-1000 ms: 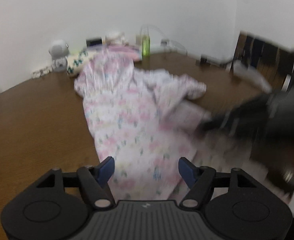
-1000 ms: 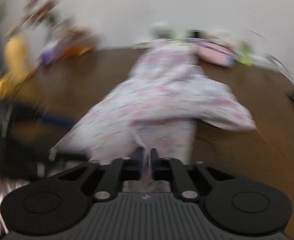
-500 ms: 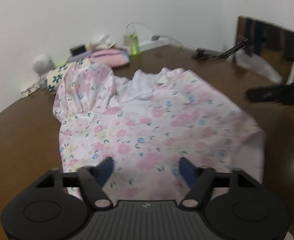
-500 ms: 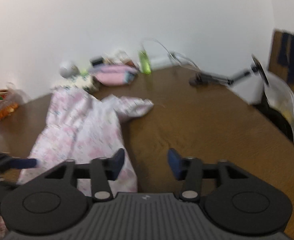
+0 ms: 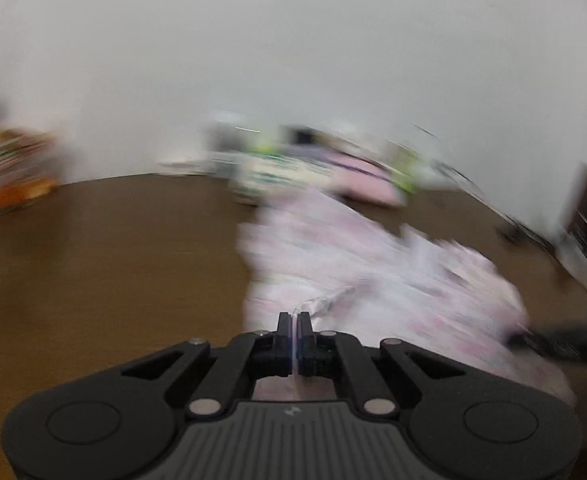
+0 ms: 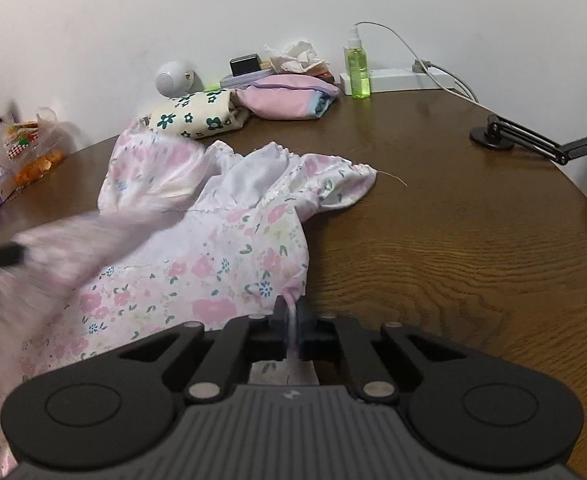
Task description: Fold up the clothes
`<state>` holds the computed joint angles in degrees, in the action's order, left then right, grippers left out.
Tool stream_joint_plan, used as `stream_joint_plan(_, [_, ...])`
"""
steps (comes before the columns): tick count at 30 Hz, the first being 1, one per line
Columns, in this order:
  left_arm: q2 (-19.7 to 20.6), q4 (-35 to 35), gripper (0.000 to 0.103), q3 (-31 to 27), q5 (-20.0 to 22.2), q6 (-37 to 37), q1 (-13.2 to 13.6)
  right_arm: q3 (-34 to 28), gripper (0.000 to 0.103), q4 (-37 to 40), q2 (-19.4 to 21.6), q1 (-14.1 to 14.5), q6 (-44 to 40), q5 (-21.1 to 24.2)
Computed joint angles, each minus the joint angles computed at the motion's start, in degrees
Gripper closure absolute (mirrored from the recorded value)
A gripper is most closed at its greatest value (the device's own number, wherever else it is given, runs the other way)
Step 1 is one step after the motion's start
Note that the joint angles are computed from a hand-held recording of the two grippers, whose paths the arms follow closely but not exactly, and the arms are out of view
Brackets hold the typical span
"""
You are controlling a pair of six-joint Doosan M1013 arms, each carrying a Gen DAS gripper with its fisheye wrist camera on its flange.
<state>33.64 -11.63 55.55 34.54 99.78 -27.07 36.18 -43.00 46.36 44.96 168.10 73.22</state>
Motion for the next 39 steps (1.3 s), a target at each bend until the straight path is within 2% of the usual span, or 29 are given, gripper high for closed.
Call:
stream_joint_plan(2, [-0.06, -0.04, 0.101, -0.03, 3.06, -2.95, 2.26, -0.64, 0.100, 0.23, 0.30, -0.12, -0.59, 0.98])
stream_joint_plan(4, [-0.08, 3.71, 0.101, 0.82, 4.60, -8.12, 3.43, -1.18, 0.101, 0.38, 0.60, -0.30, -1.19, 1.66])
stream_joint_plan(7, [0.52, 16.78, 0.098, 0.55, 6.61, -21.34, 3.00, -2.92, 0.101, 1.09, 1.39, -0.90, -2.82, 2.60])
stream_joint_plan(8, [0.76, 17.91, 0.095, -0.17, 7.62, -22.06, 3.09, -3.41, 0.101, 1.36, 1.58, -1.11, -3.43, 2.85])
stream_joint_plan(9, [0.55, 16.53, 0.094, -0.26, 6.85, -19.78, 3.23, -3.68, 0.100, 1.66, 1.64, -1.28, -4.08, 2.97])
stream_joint_plan(10, [0.08, 12.79, 0.089, 0.19, 4.44, -14.51, 3.25, -3.61, 0.100, 1.89, 1.55, -1.39, -4.51, 2.88])
stream_joint_plan(11, [-0.09, 8.29, 0.071, 0.36, 2.67, -7.01, 2.81, -3.47, 0.100, 2.21, 1.43, -1.49, -4.86, 2.80])
stream_joint_plan(12, [0.12, 3.85, 0.049, -0.58, 2.83, 0.49, 2.34, -3.38, 0.099, 2.54, 1.36, -1.58, -5.17, 2.78])
stream_joint_plan(13, [-0.09, -0.63, 0.041, -0.04, 0.93, 7.99, 1.56, -3.39, 0.099, 2.60, 1.37, -1.59, -5.42, 2.85])
stream_joint_plan(14, [0.28, -3.57, 0.030, -0.77, 1.19, 15.49, 0.63, -3.49, 0.099, 2.51, 1.44, -1.55, -5.66, 2.99])
stream_joint_plan(15, [0.35, -6.32, 0.024, -0.42, -0.11, 22.99, -0.43, -3.78, 0.099, 2.33, 1.61, -1.47, -6.01, 3.34])
stream_joint_plan(17, [1.50, -8.69, 0.022, -0.59, -1.15, 37.17, -1.96, -3.35, 0.098, 1.95, 1.43, -1.34, -5.82, 3.03])
stream_joint_plan(18, [2.11, -7.65, 0.022, -0.96, -0.94, 43.02, -2.71, -2.86, 0.098, 1.92, 1.18, -1.32, -5.71, 2.65])
stream_joint_plan(19, [3.39, -5.87, 0.024, -2.89, 0.95, 45.92, -3.38, -2.31, 0.098, 2.00, 0.87, -1.32, -5.68, 2.25])
stream_joint_plan(20, [4.96, -5.31, 0.035, -5.34, 3.47, 45.83, -3.24, -1.83, 0.098, 2.20, 0.57, -1.36, -5.88, 1.88])
stream_joint_plan(21, [6.78, -2.92, 0.063, -8.80, 7.61, 43.19, -3.30, -1.43, 0.098, 2.50, 0.29, -1.44, -6.23, 1.60])
stream_joint_plan(23, [11.04, 0.58, 0.100, -17.59, 17.43, 33.67, -2.71, -0.43, 0.098, 3.07, -0.36, -1.70, -6.87, 0.89])
stream_joint_plan(24, [12.92, -0.71, 0.101, -21.44, 20.20, 28.43, -1.64, 0.11, 0.098, 3.17, -0.67, -1.87, -6.64, 0.51])
stream_joint_plan(27, [14.82, 0.74, 0.101, -25.31, 20.48, 8.01, 1.02, 1.77, 0.098, 3.45, -1.62, -2.62, -5.71, -0.74])
stream_joint_plan(28, [14.28, 2.82, 0.100, -24.03, 18.49, 0.56, 1.64, 1.84, 0.098, 3.65, -1.69, -3.01, -5.75, -0.78])
stream_joint_plan(29, [13.81, 5.95, 0.096, -23.05, 17.87, -6.94, 1.91, 1.41, 0.098, 3.95, -1.50, -3.49, -6.35, -0.70])
stream_joint_plan(30, [12.77, 8.02, 0.088, -20.93, 16.44, -14.40, 2.38, 0.68, 0.098, 4.16, -1.12, -3.91, -7.29, -0.44])
stream_joint_plan(32, [10.60, 13.15, 0.082, -16.04, 12.36, -28.99, 3.13, -2.50, 0.097, 4.51, 0.67, -4.82, -11.35, 1.02])
stream_joint_plan(34, [7.57, 17.18, 0.081, -10.17, 8.89, -37.36, 3.04, -7.56, 0.093, 3.77, 3.27, -5.40, -15.35, 4.61])
stream_joint_plan(35, [6.54, 19.07, 0.081, -8.46, 8.23, -38.89, 2.91, -10.31, 0.093, 2.85, 4.54, -5.51, -16.85, 6.63])
stream_joint_plan(36, [5.28, 18.66, 0.077, -6.38, 6.24, -37.45, 2.98, -13.41, 0.093, 1.90, 5.99, -5.62, -18.49, 8.72])
stream_joint_plan(37, [4.38, 16.03, 0.075, -5.25, 5.68, -33.01, 2.72, -14.97, 0.091, 0.73, 6.49, -5.47, -19.60, 9.40])
stream_joint_plan(39, [2.37, 9.35, 0.062, -1.92, 2.28, -18.36, 2.50, -12.08, 0.087, -1.65, 4.25, -4.36, -18.83, 6.09])
